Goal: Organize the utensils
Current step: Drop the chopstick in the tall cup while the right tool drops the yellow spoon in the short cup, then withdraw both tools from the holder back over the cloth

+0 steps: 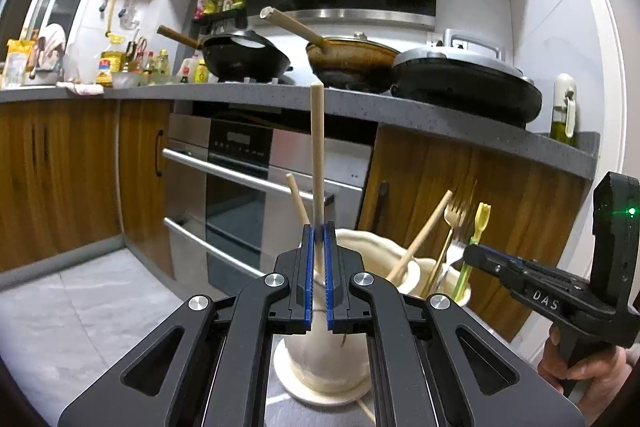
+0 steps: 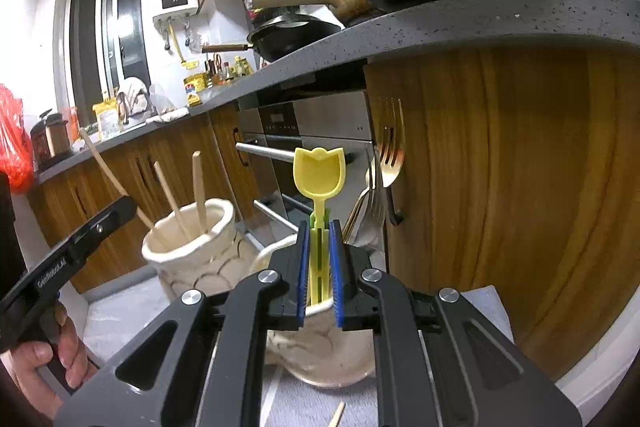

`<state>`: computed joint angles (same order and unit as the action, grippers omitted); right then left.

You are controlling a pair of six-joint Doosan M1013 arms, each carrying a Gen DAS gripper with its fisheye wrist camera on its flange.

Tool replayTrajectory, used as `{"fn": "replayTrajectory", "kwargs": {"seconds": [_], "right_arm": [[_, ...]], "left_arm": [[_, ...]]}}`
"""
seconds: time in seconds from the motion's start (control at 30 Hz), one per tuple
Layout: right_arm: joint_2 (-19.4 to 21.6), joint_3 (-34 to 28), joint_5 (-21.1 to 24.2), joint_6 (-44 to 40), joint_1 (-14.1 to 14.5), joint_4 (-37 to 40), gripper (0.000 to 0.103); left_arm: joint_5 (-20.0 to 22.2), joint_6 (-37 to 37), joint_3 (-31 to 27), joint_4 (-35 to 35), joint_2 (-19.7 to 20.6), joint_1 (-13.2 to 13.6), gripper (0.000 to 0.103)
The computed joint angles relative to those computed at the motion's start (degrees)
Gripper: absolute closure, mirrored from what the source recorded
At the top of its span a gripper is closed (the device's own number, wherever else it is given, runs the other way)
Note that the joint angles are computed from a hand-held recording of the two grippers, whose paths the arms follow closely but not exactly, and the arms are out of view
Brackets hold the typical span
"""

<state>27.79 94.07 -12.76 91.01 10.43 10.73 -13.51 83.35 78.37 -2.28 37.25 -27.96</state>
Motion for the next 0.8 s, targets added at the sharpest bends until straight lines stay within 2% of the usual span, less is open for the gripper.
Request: {"fn": "replayTrajectory", "kwargs": {"seconds": [0.07, 0.17, 0.2, 0.33, 0.4, 0.43, 0.47, 0.6, 0.63, 0.73, 0.8], "right_arm": [[0.33, -0.42, 1.19, -2.38, 0.14, 1.69, 0.093], [0.97, -1.40, 3.65, -11.66, 0.26, 11.28, 0.093], [1.04, -1.60, 4.15, -11.98, 0.17, 11.97, 0.093], [0.88, -1.47, 4.18, -14.75, 0.17, 15.19, 0.093], [0.75, -1.40, 4.35, -16.82, 0.22, 17.23, 0.089], [0.56, -1.20, 4.12, -17.64, 0.25, 18.42, 0.080], [0.46, -1.02, 3.85, -17.40, 0.26, 18.47, 0.067], [-0.54, 0.52, 2.16, -18.19, 0.37, 20.76, 0.058], [-0.78, 0.90, 1.84, -17.36, 0.37, 20.38, 0.052], [-1.70, 2.42, 0.50, -17.49, 0.54, 21.41, 0.044], [-2.45, 3.71, -0.78, -15.97, 0.62, 20.25, 0.035]], "left_arm": [[0.66, 2.33, -0.12, -1.73, 0.06, -0.16, 0.098], [1.64, 9.77, -0.24, -8.79, 0.13, -0.40, 0.096], [1.69, 12.73, -0.20, -11.68, 0.10, -0.47, 0.094], [1.77, 15.61, -0.17, -14.38, 0.03, -0.52, 0.091], [2.09, 18.35, -0.25, -17.00, 0.02, -0.62, 0.088], [2.09, 19.28, -0.08, -17.95, -0.06, -0.68, 0.086], [1.98, 21.27, 0.06, -20.02, -0.15, -0.78, 0.082], [-0.59, 26.69, 1.54, -25.37, -0.89, -1.26, 0.059], [-1.41, 26.56, 2.15, -25.34, -1.17, -1.36, 0.057], [-3.23, 25.40, 3.79, -25.17, -1.96, -1.51, 0.042], [-4.16, 24.66, 4.81, -25.53, -2.45, -1.58, 0.026]]}}
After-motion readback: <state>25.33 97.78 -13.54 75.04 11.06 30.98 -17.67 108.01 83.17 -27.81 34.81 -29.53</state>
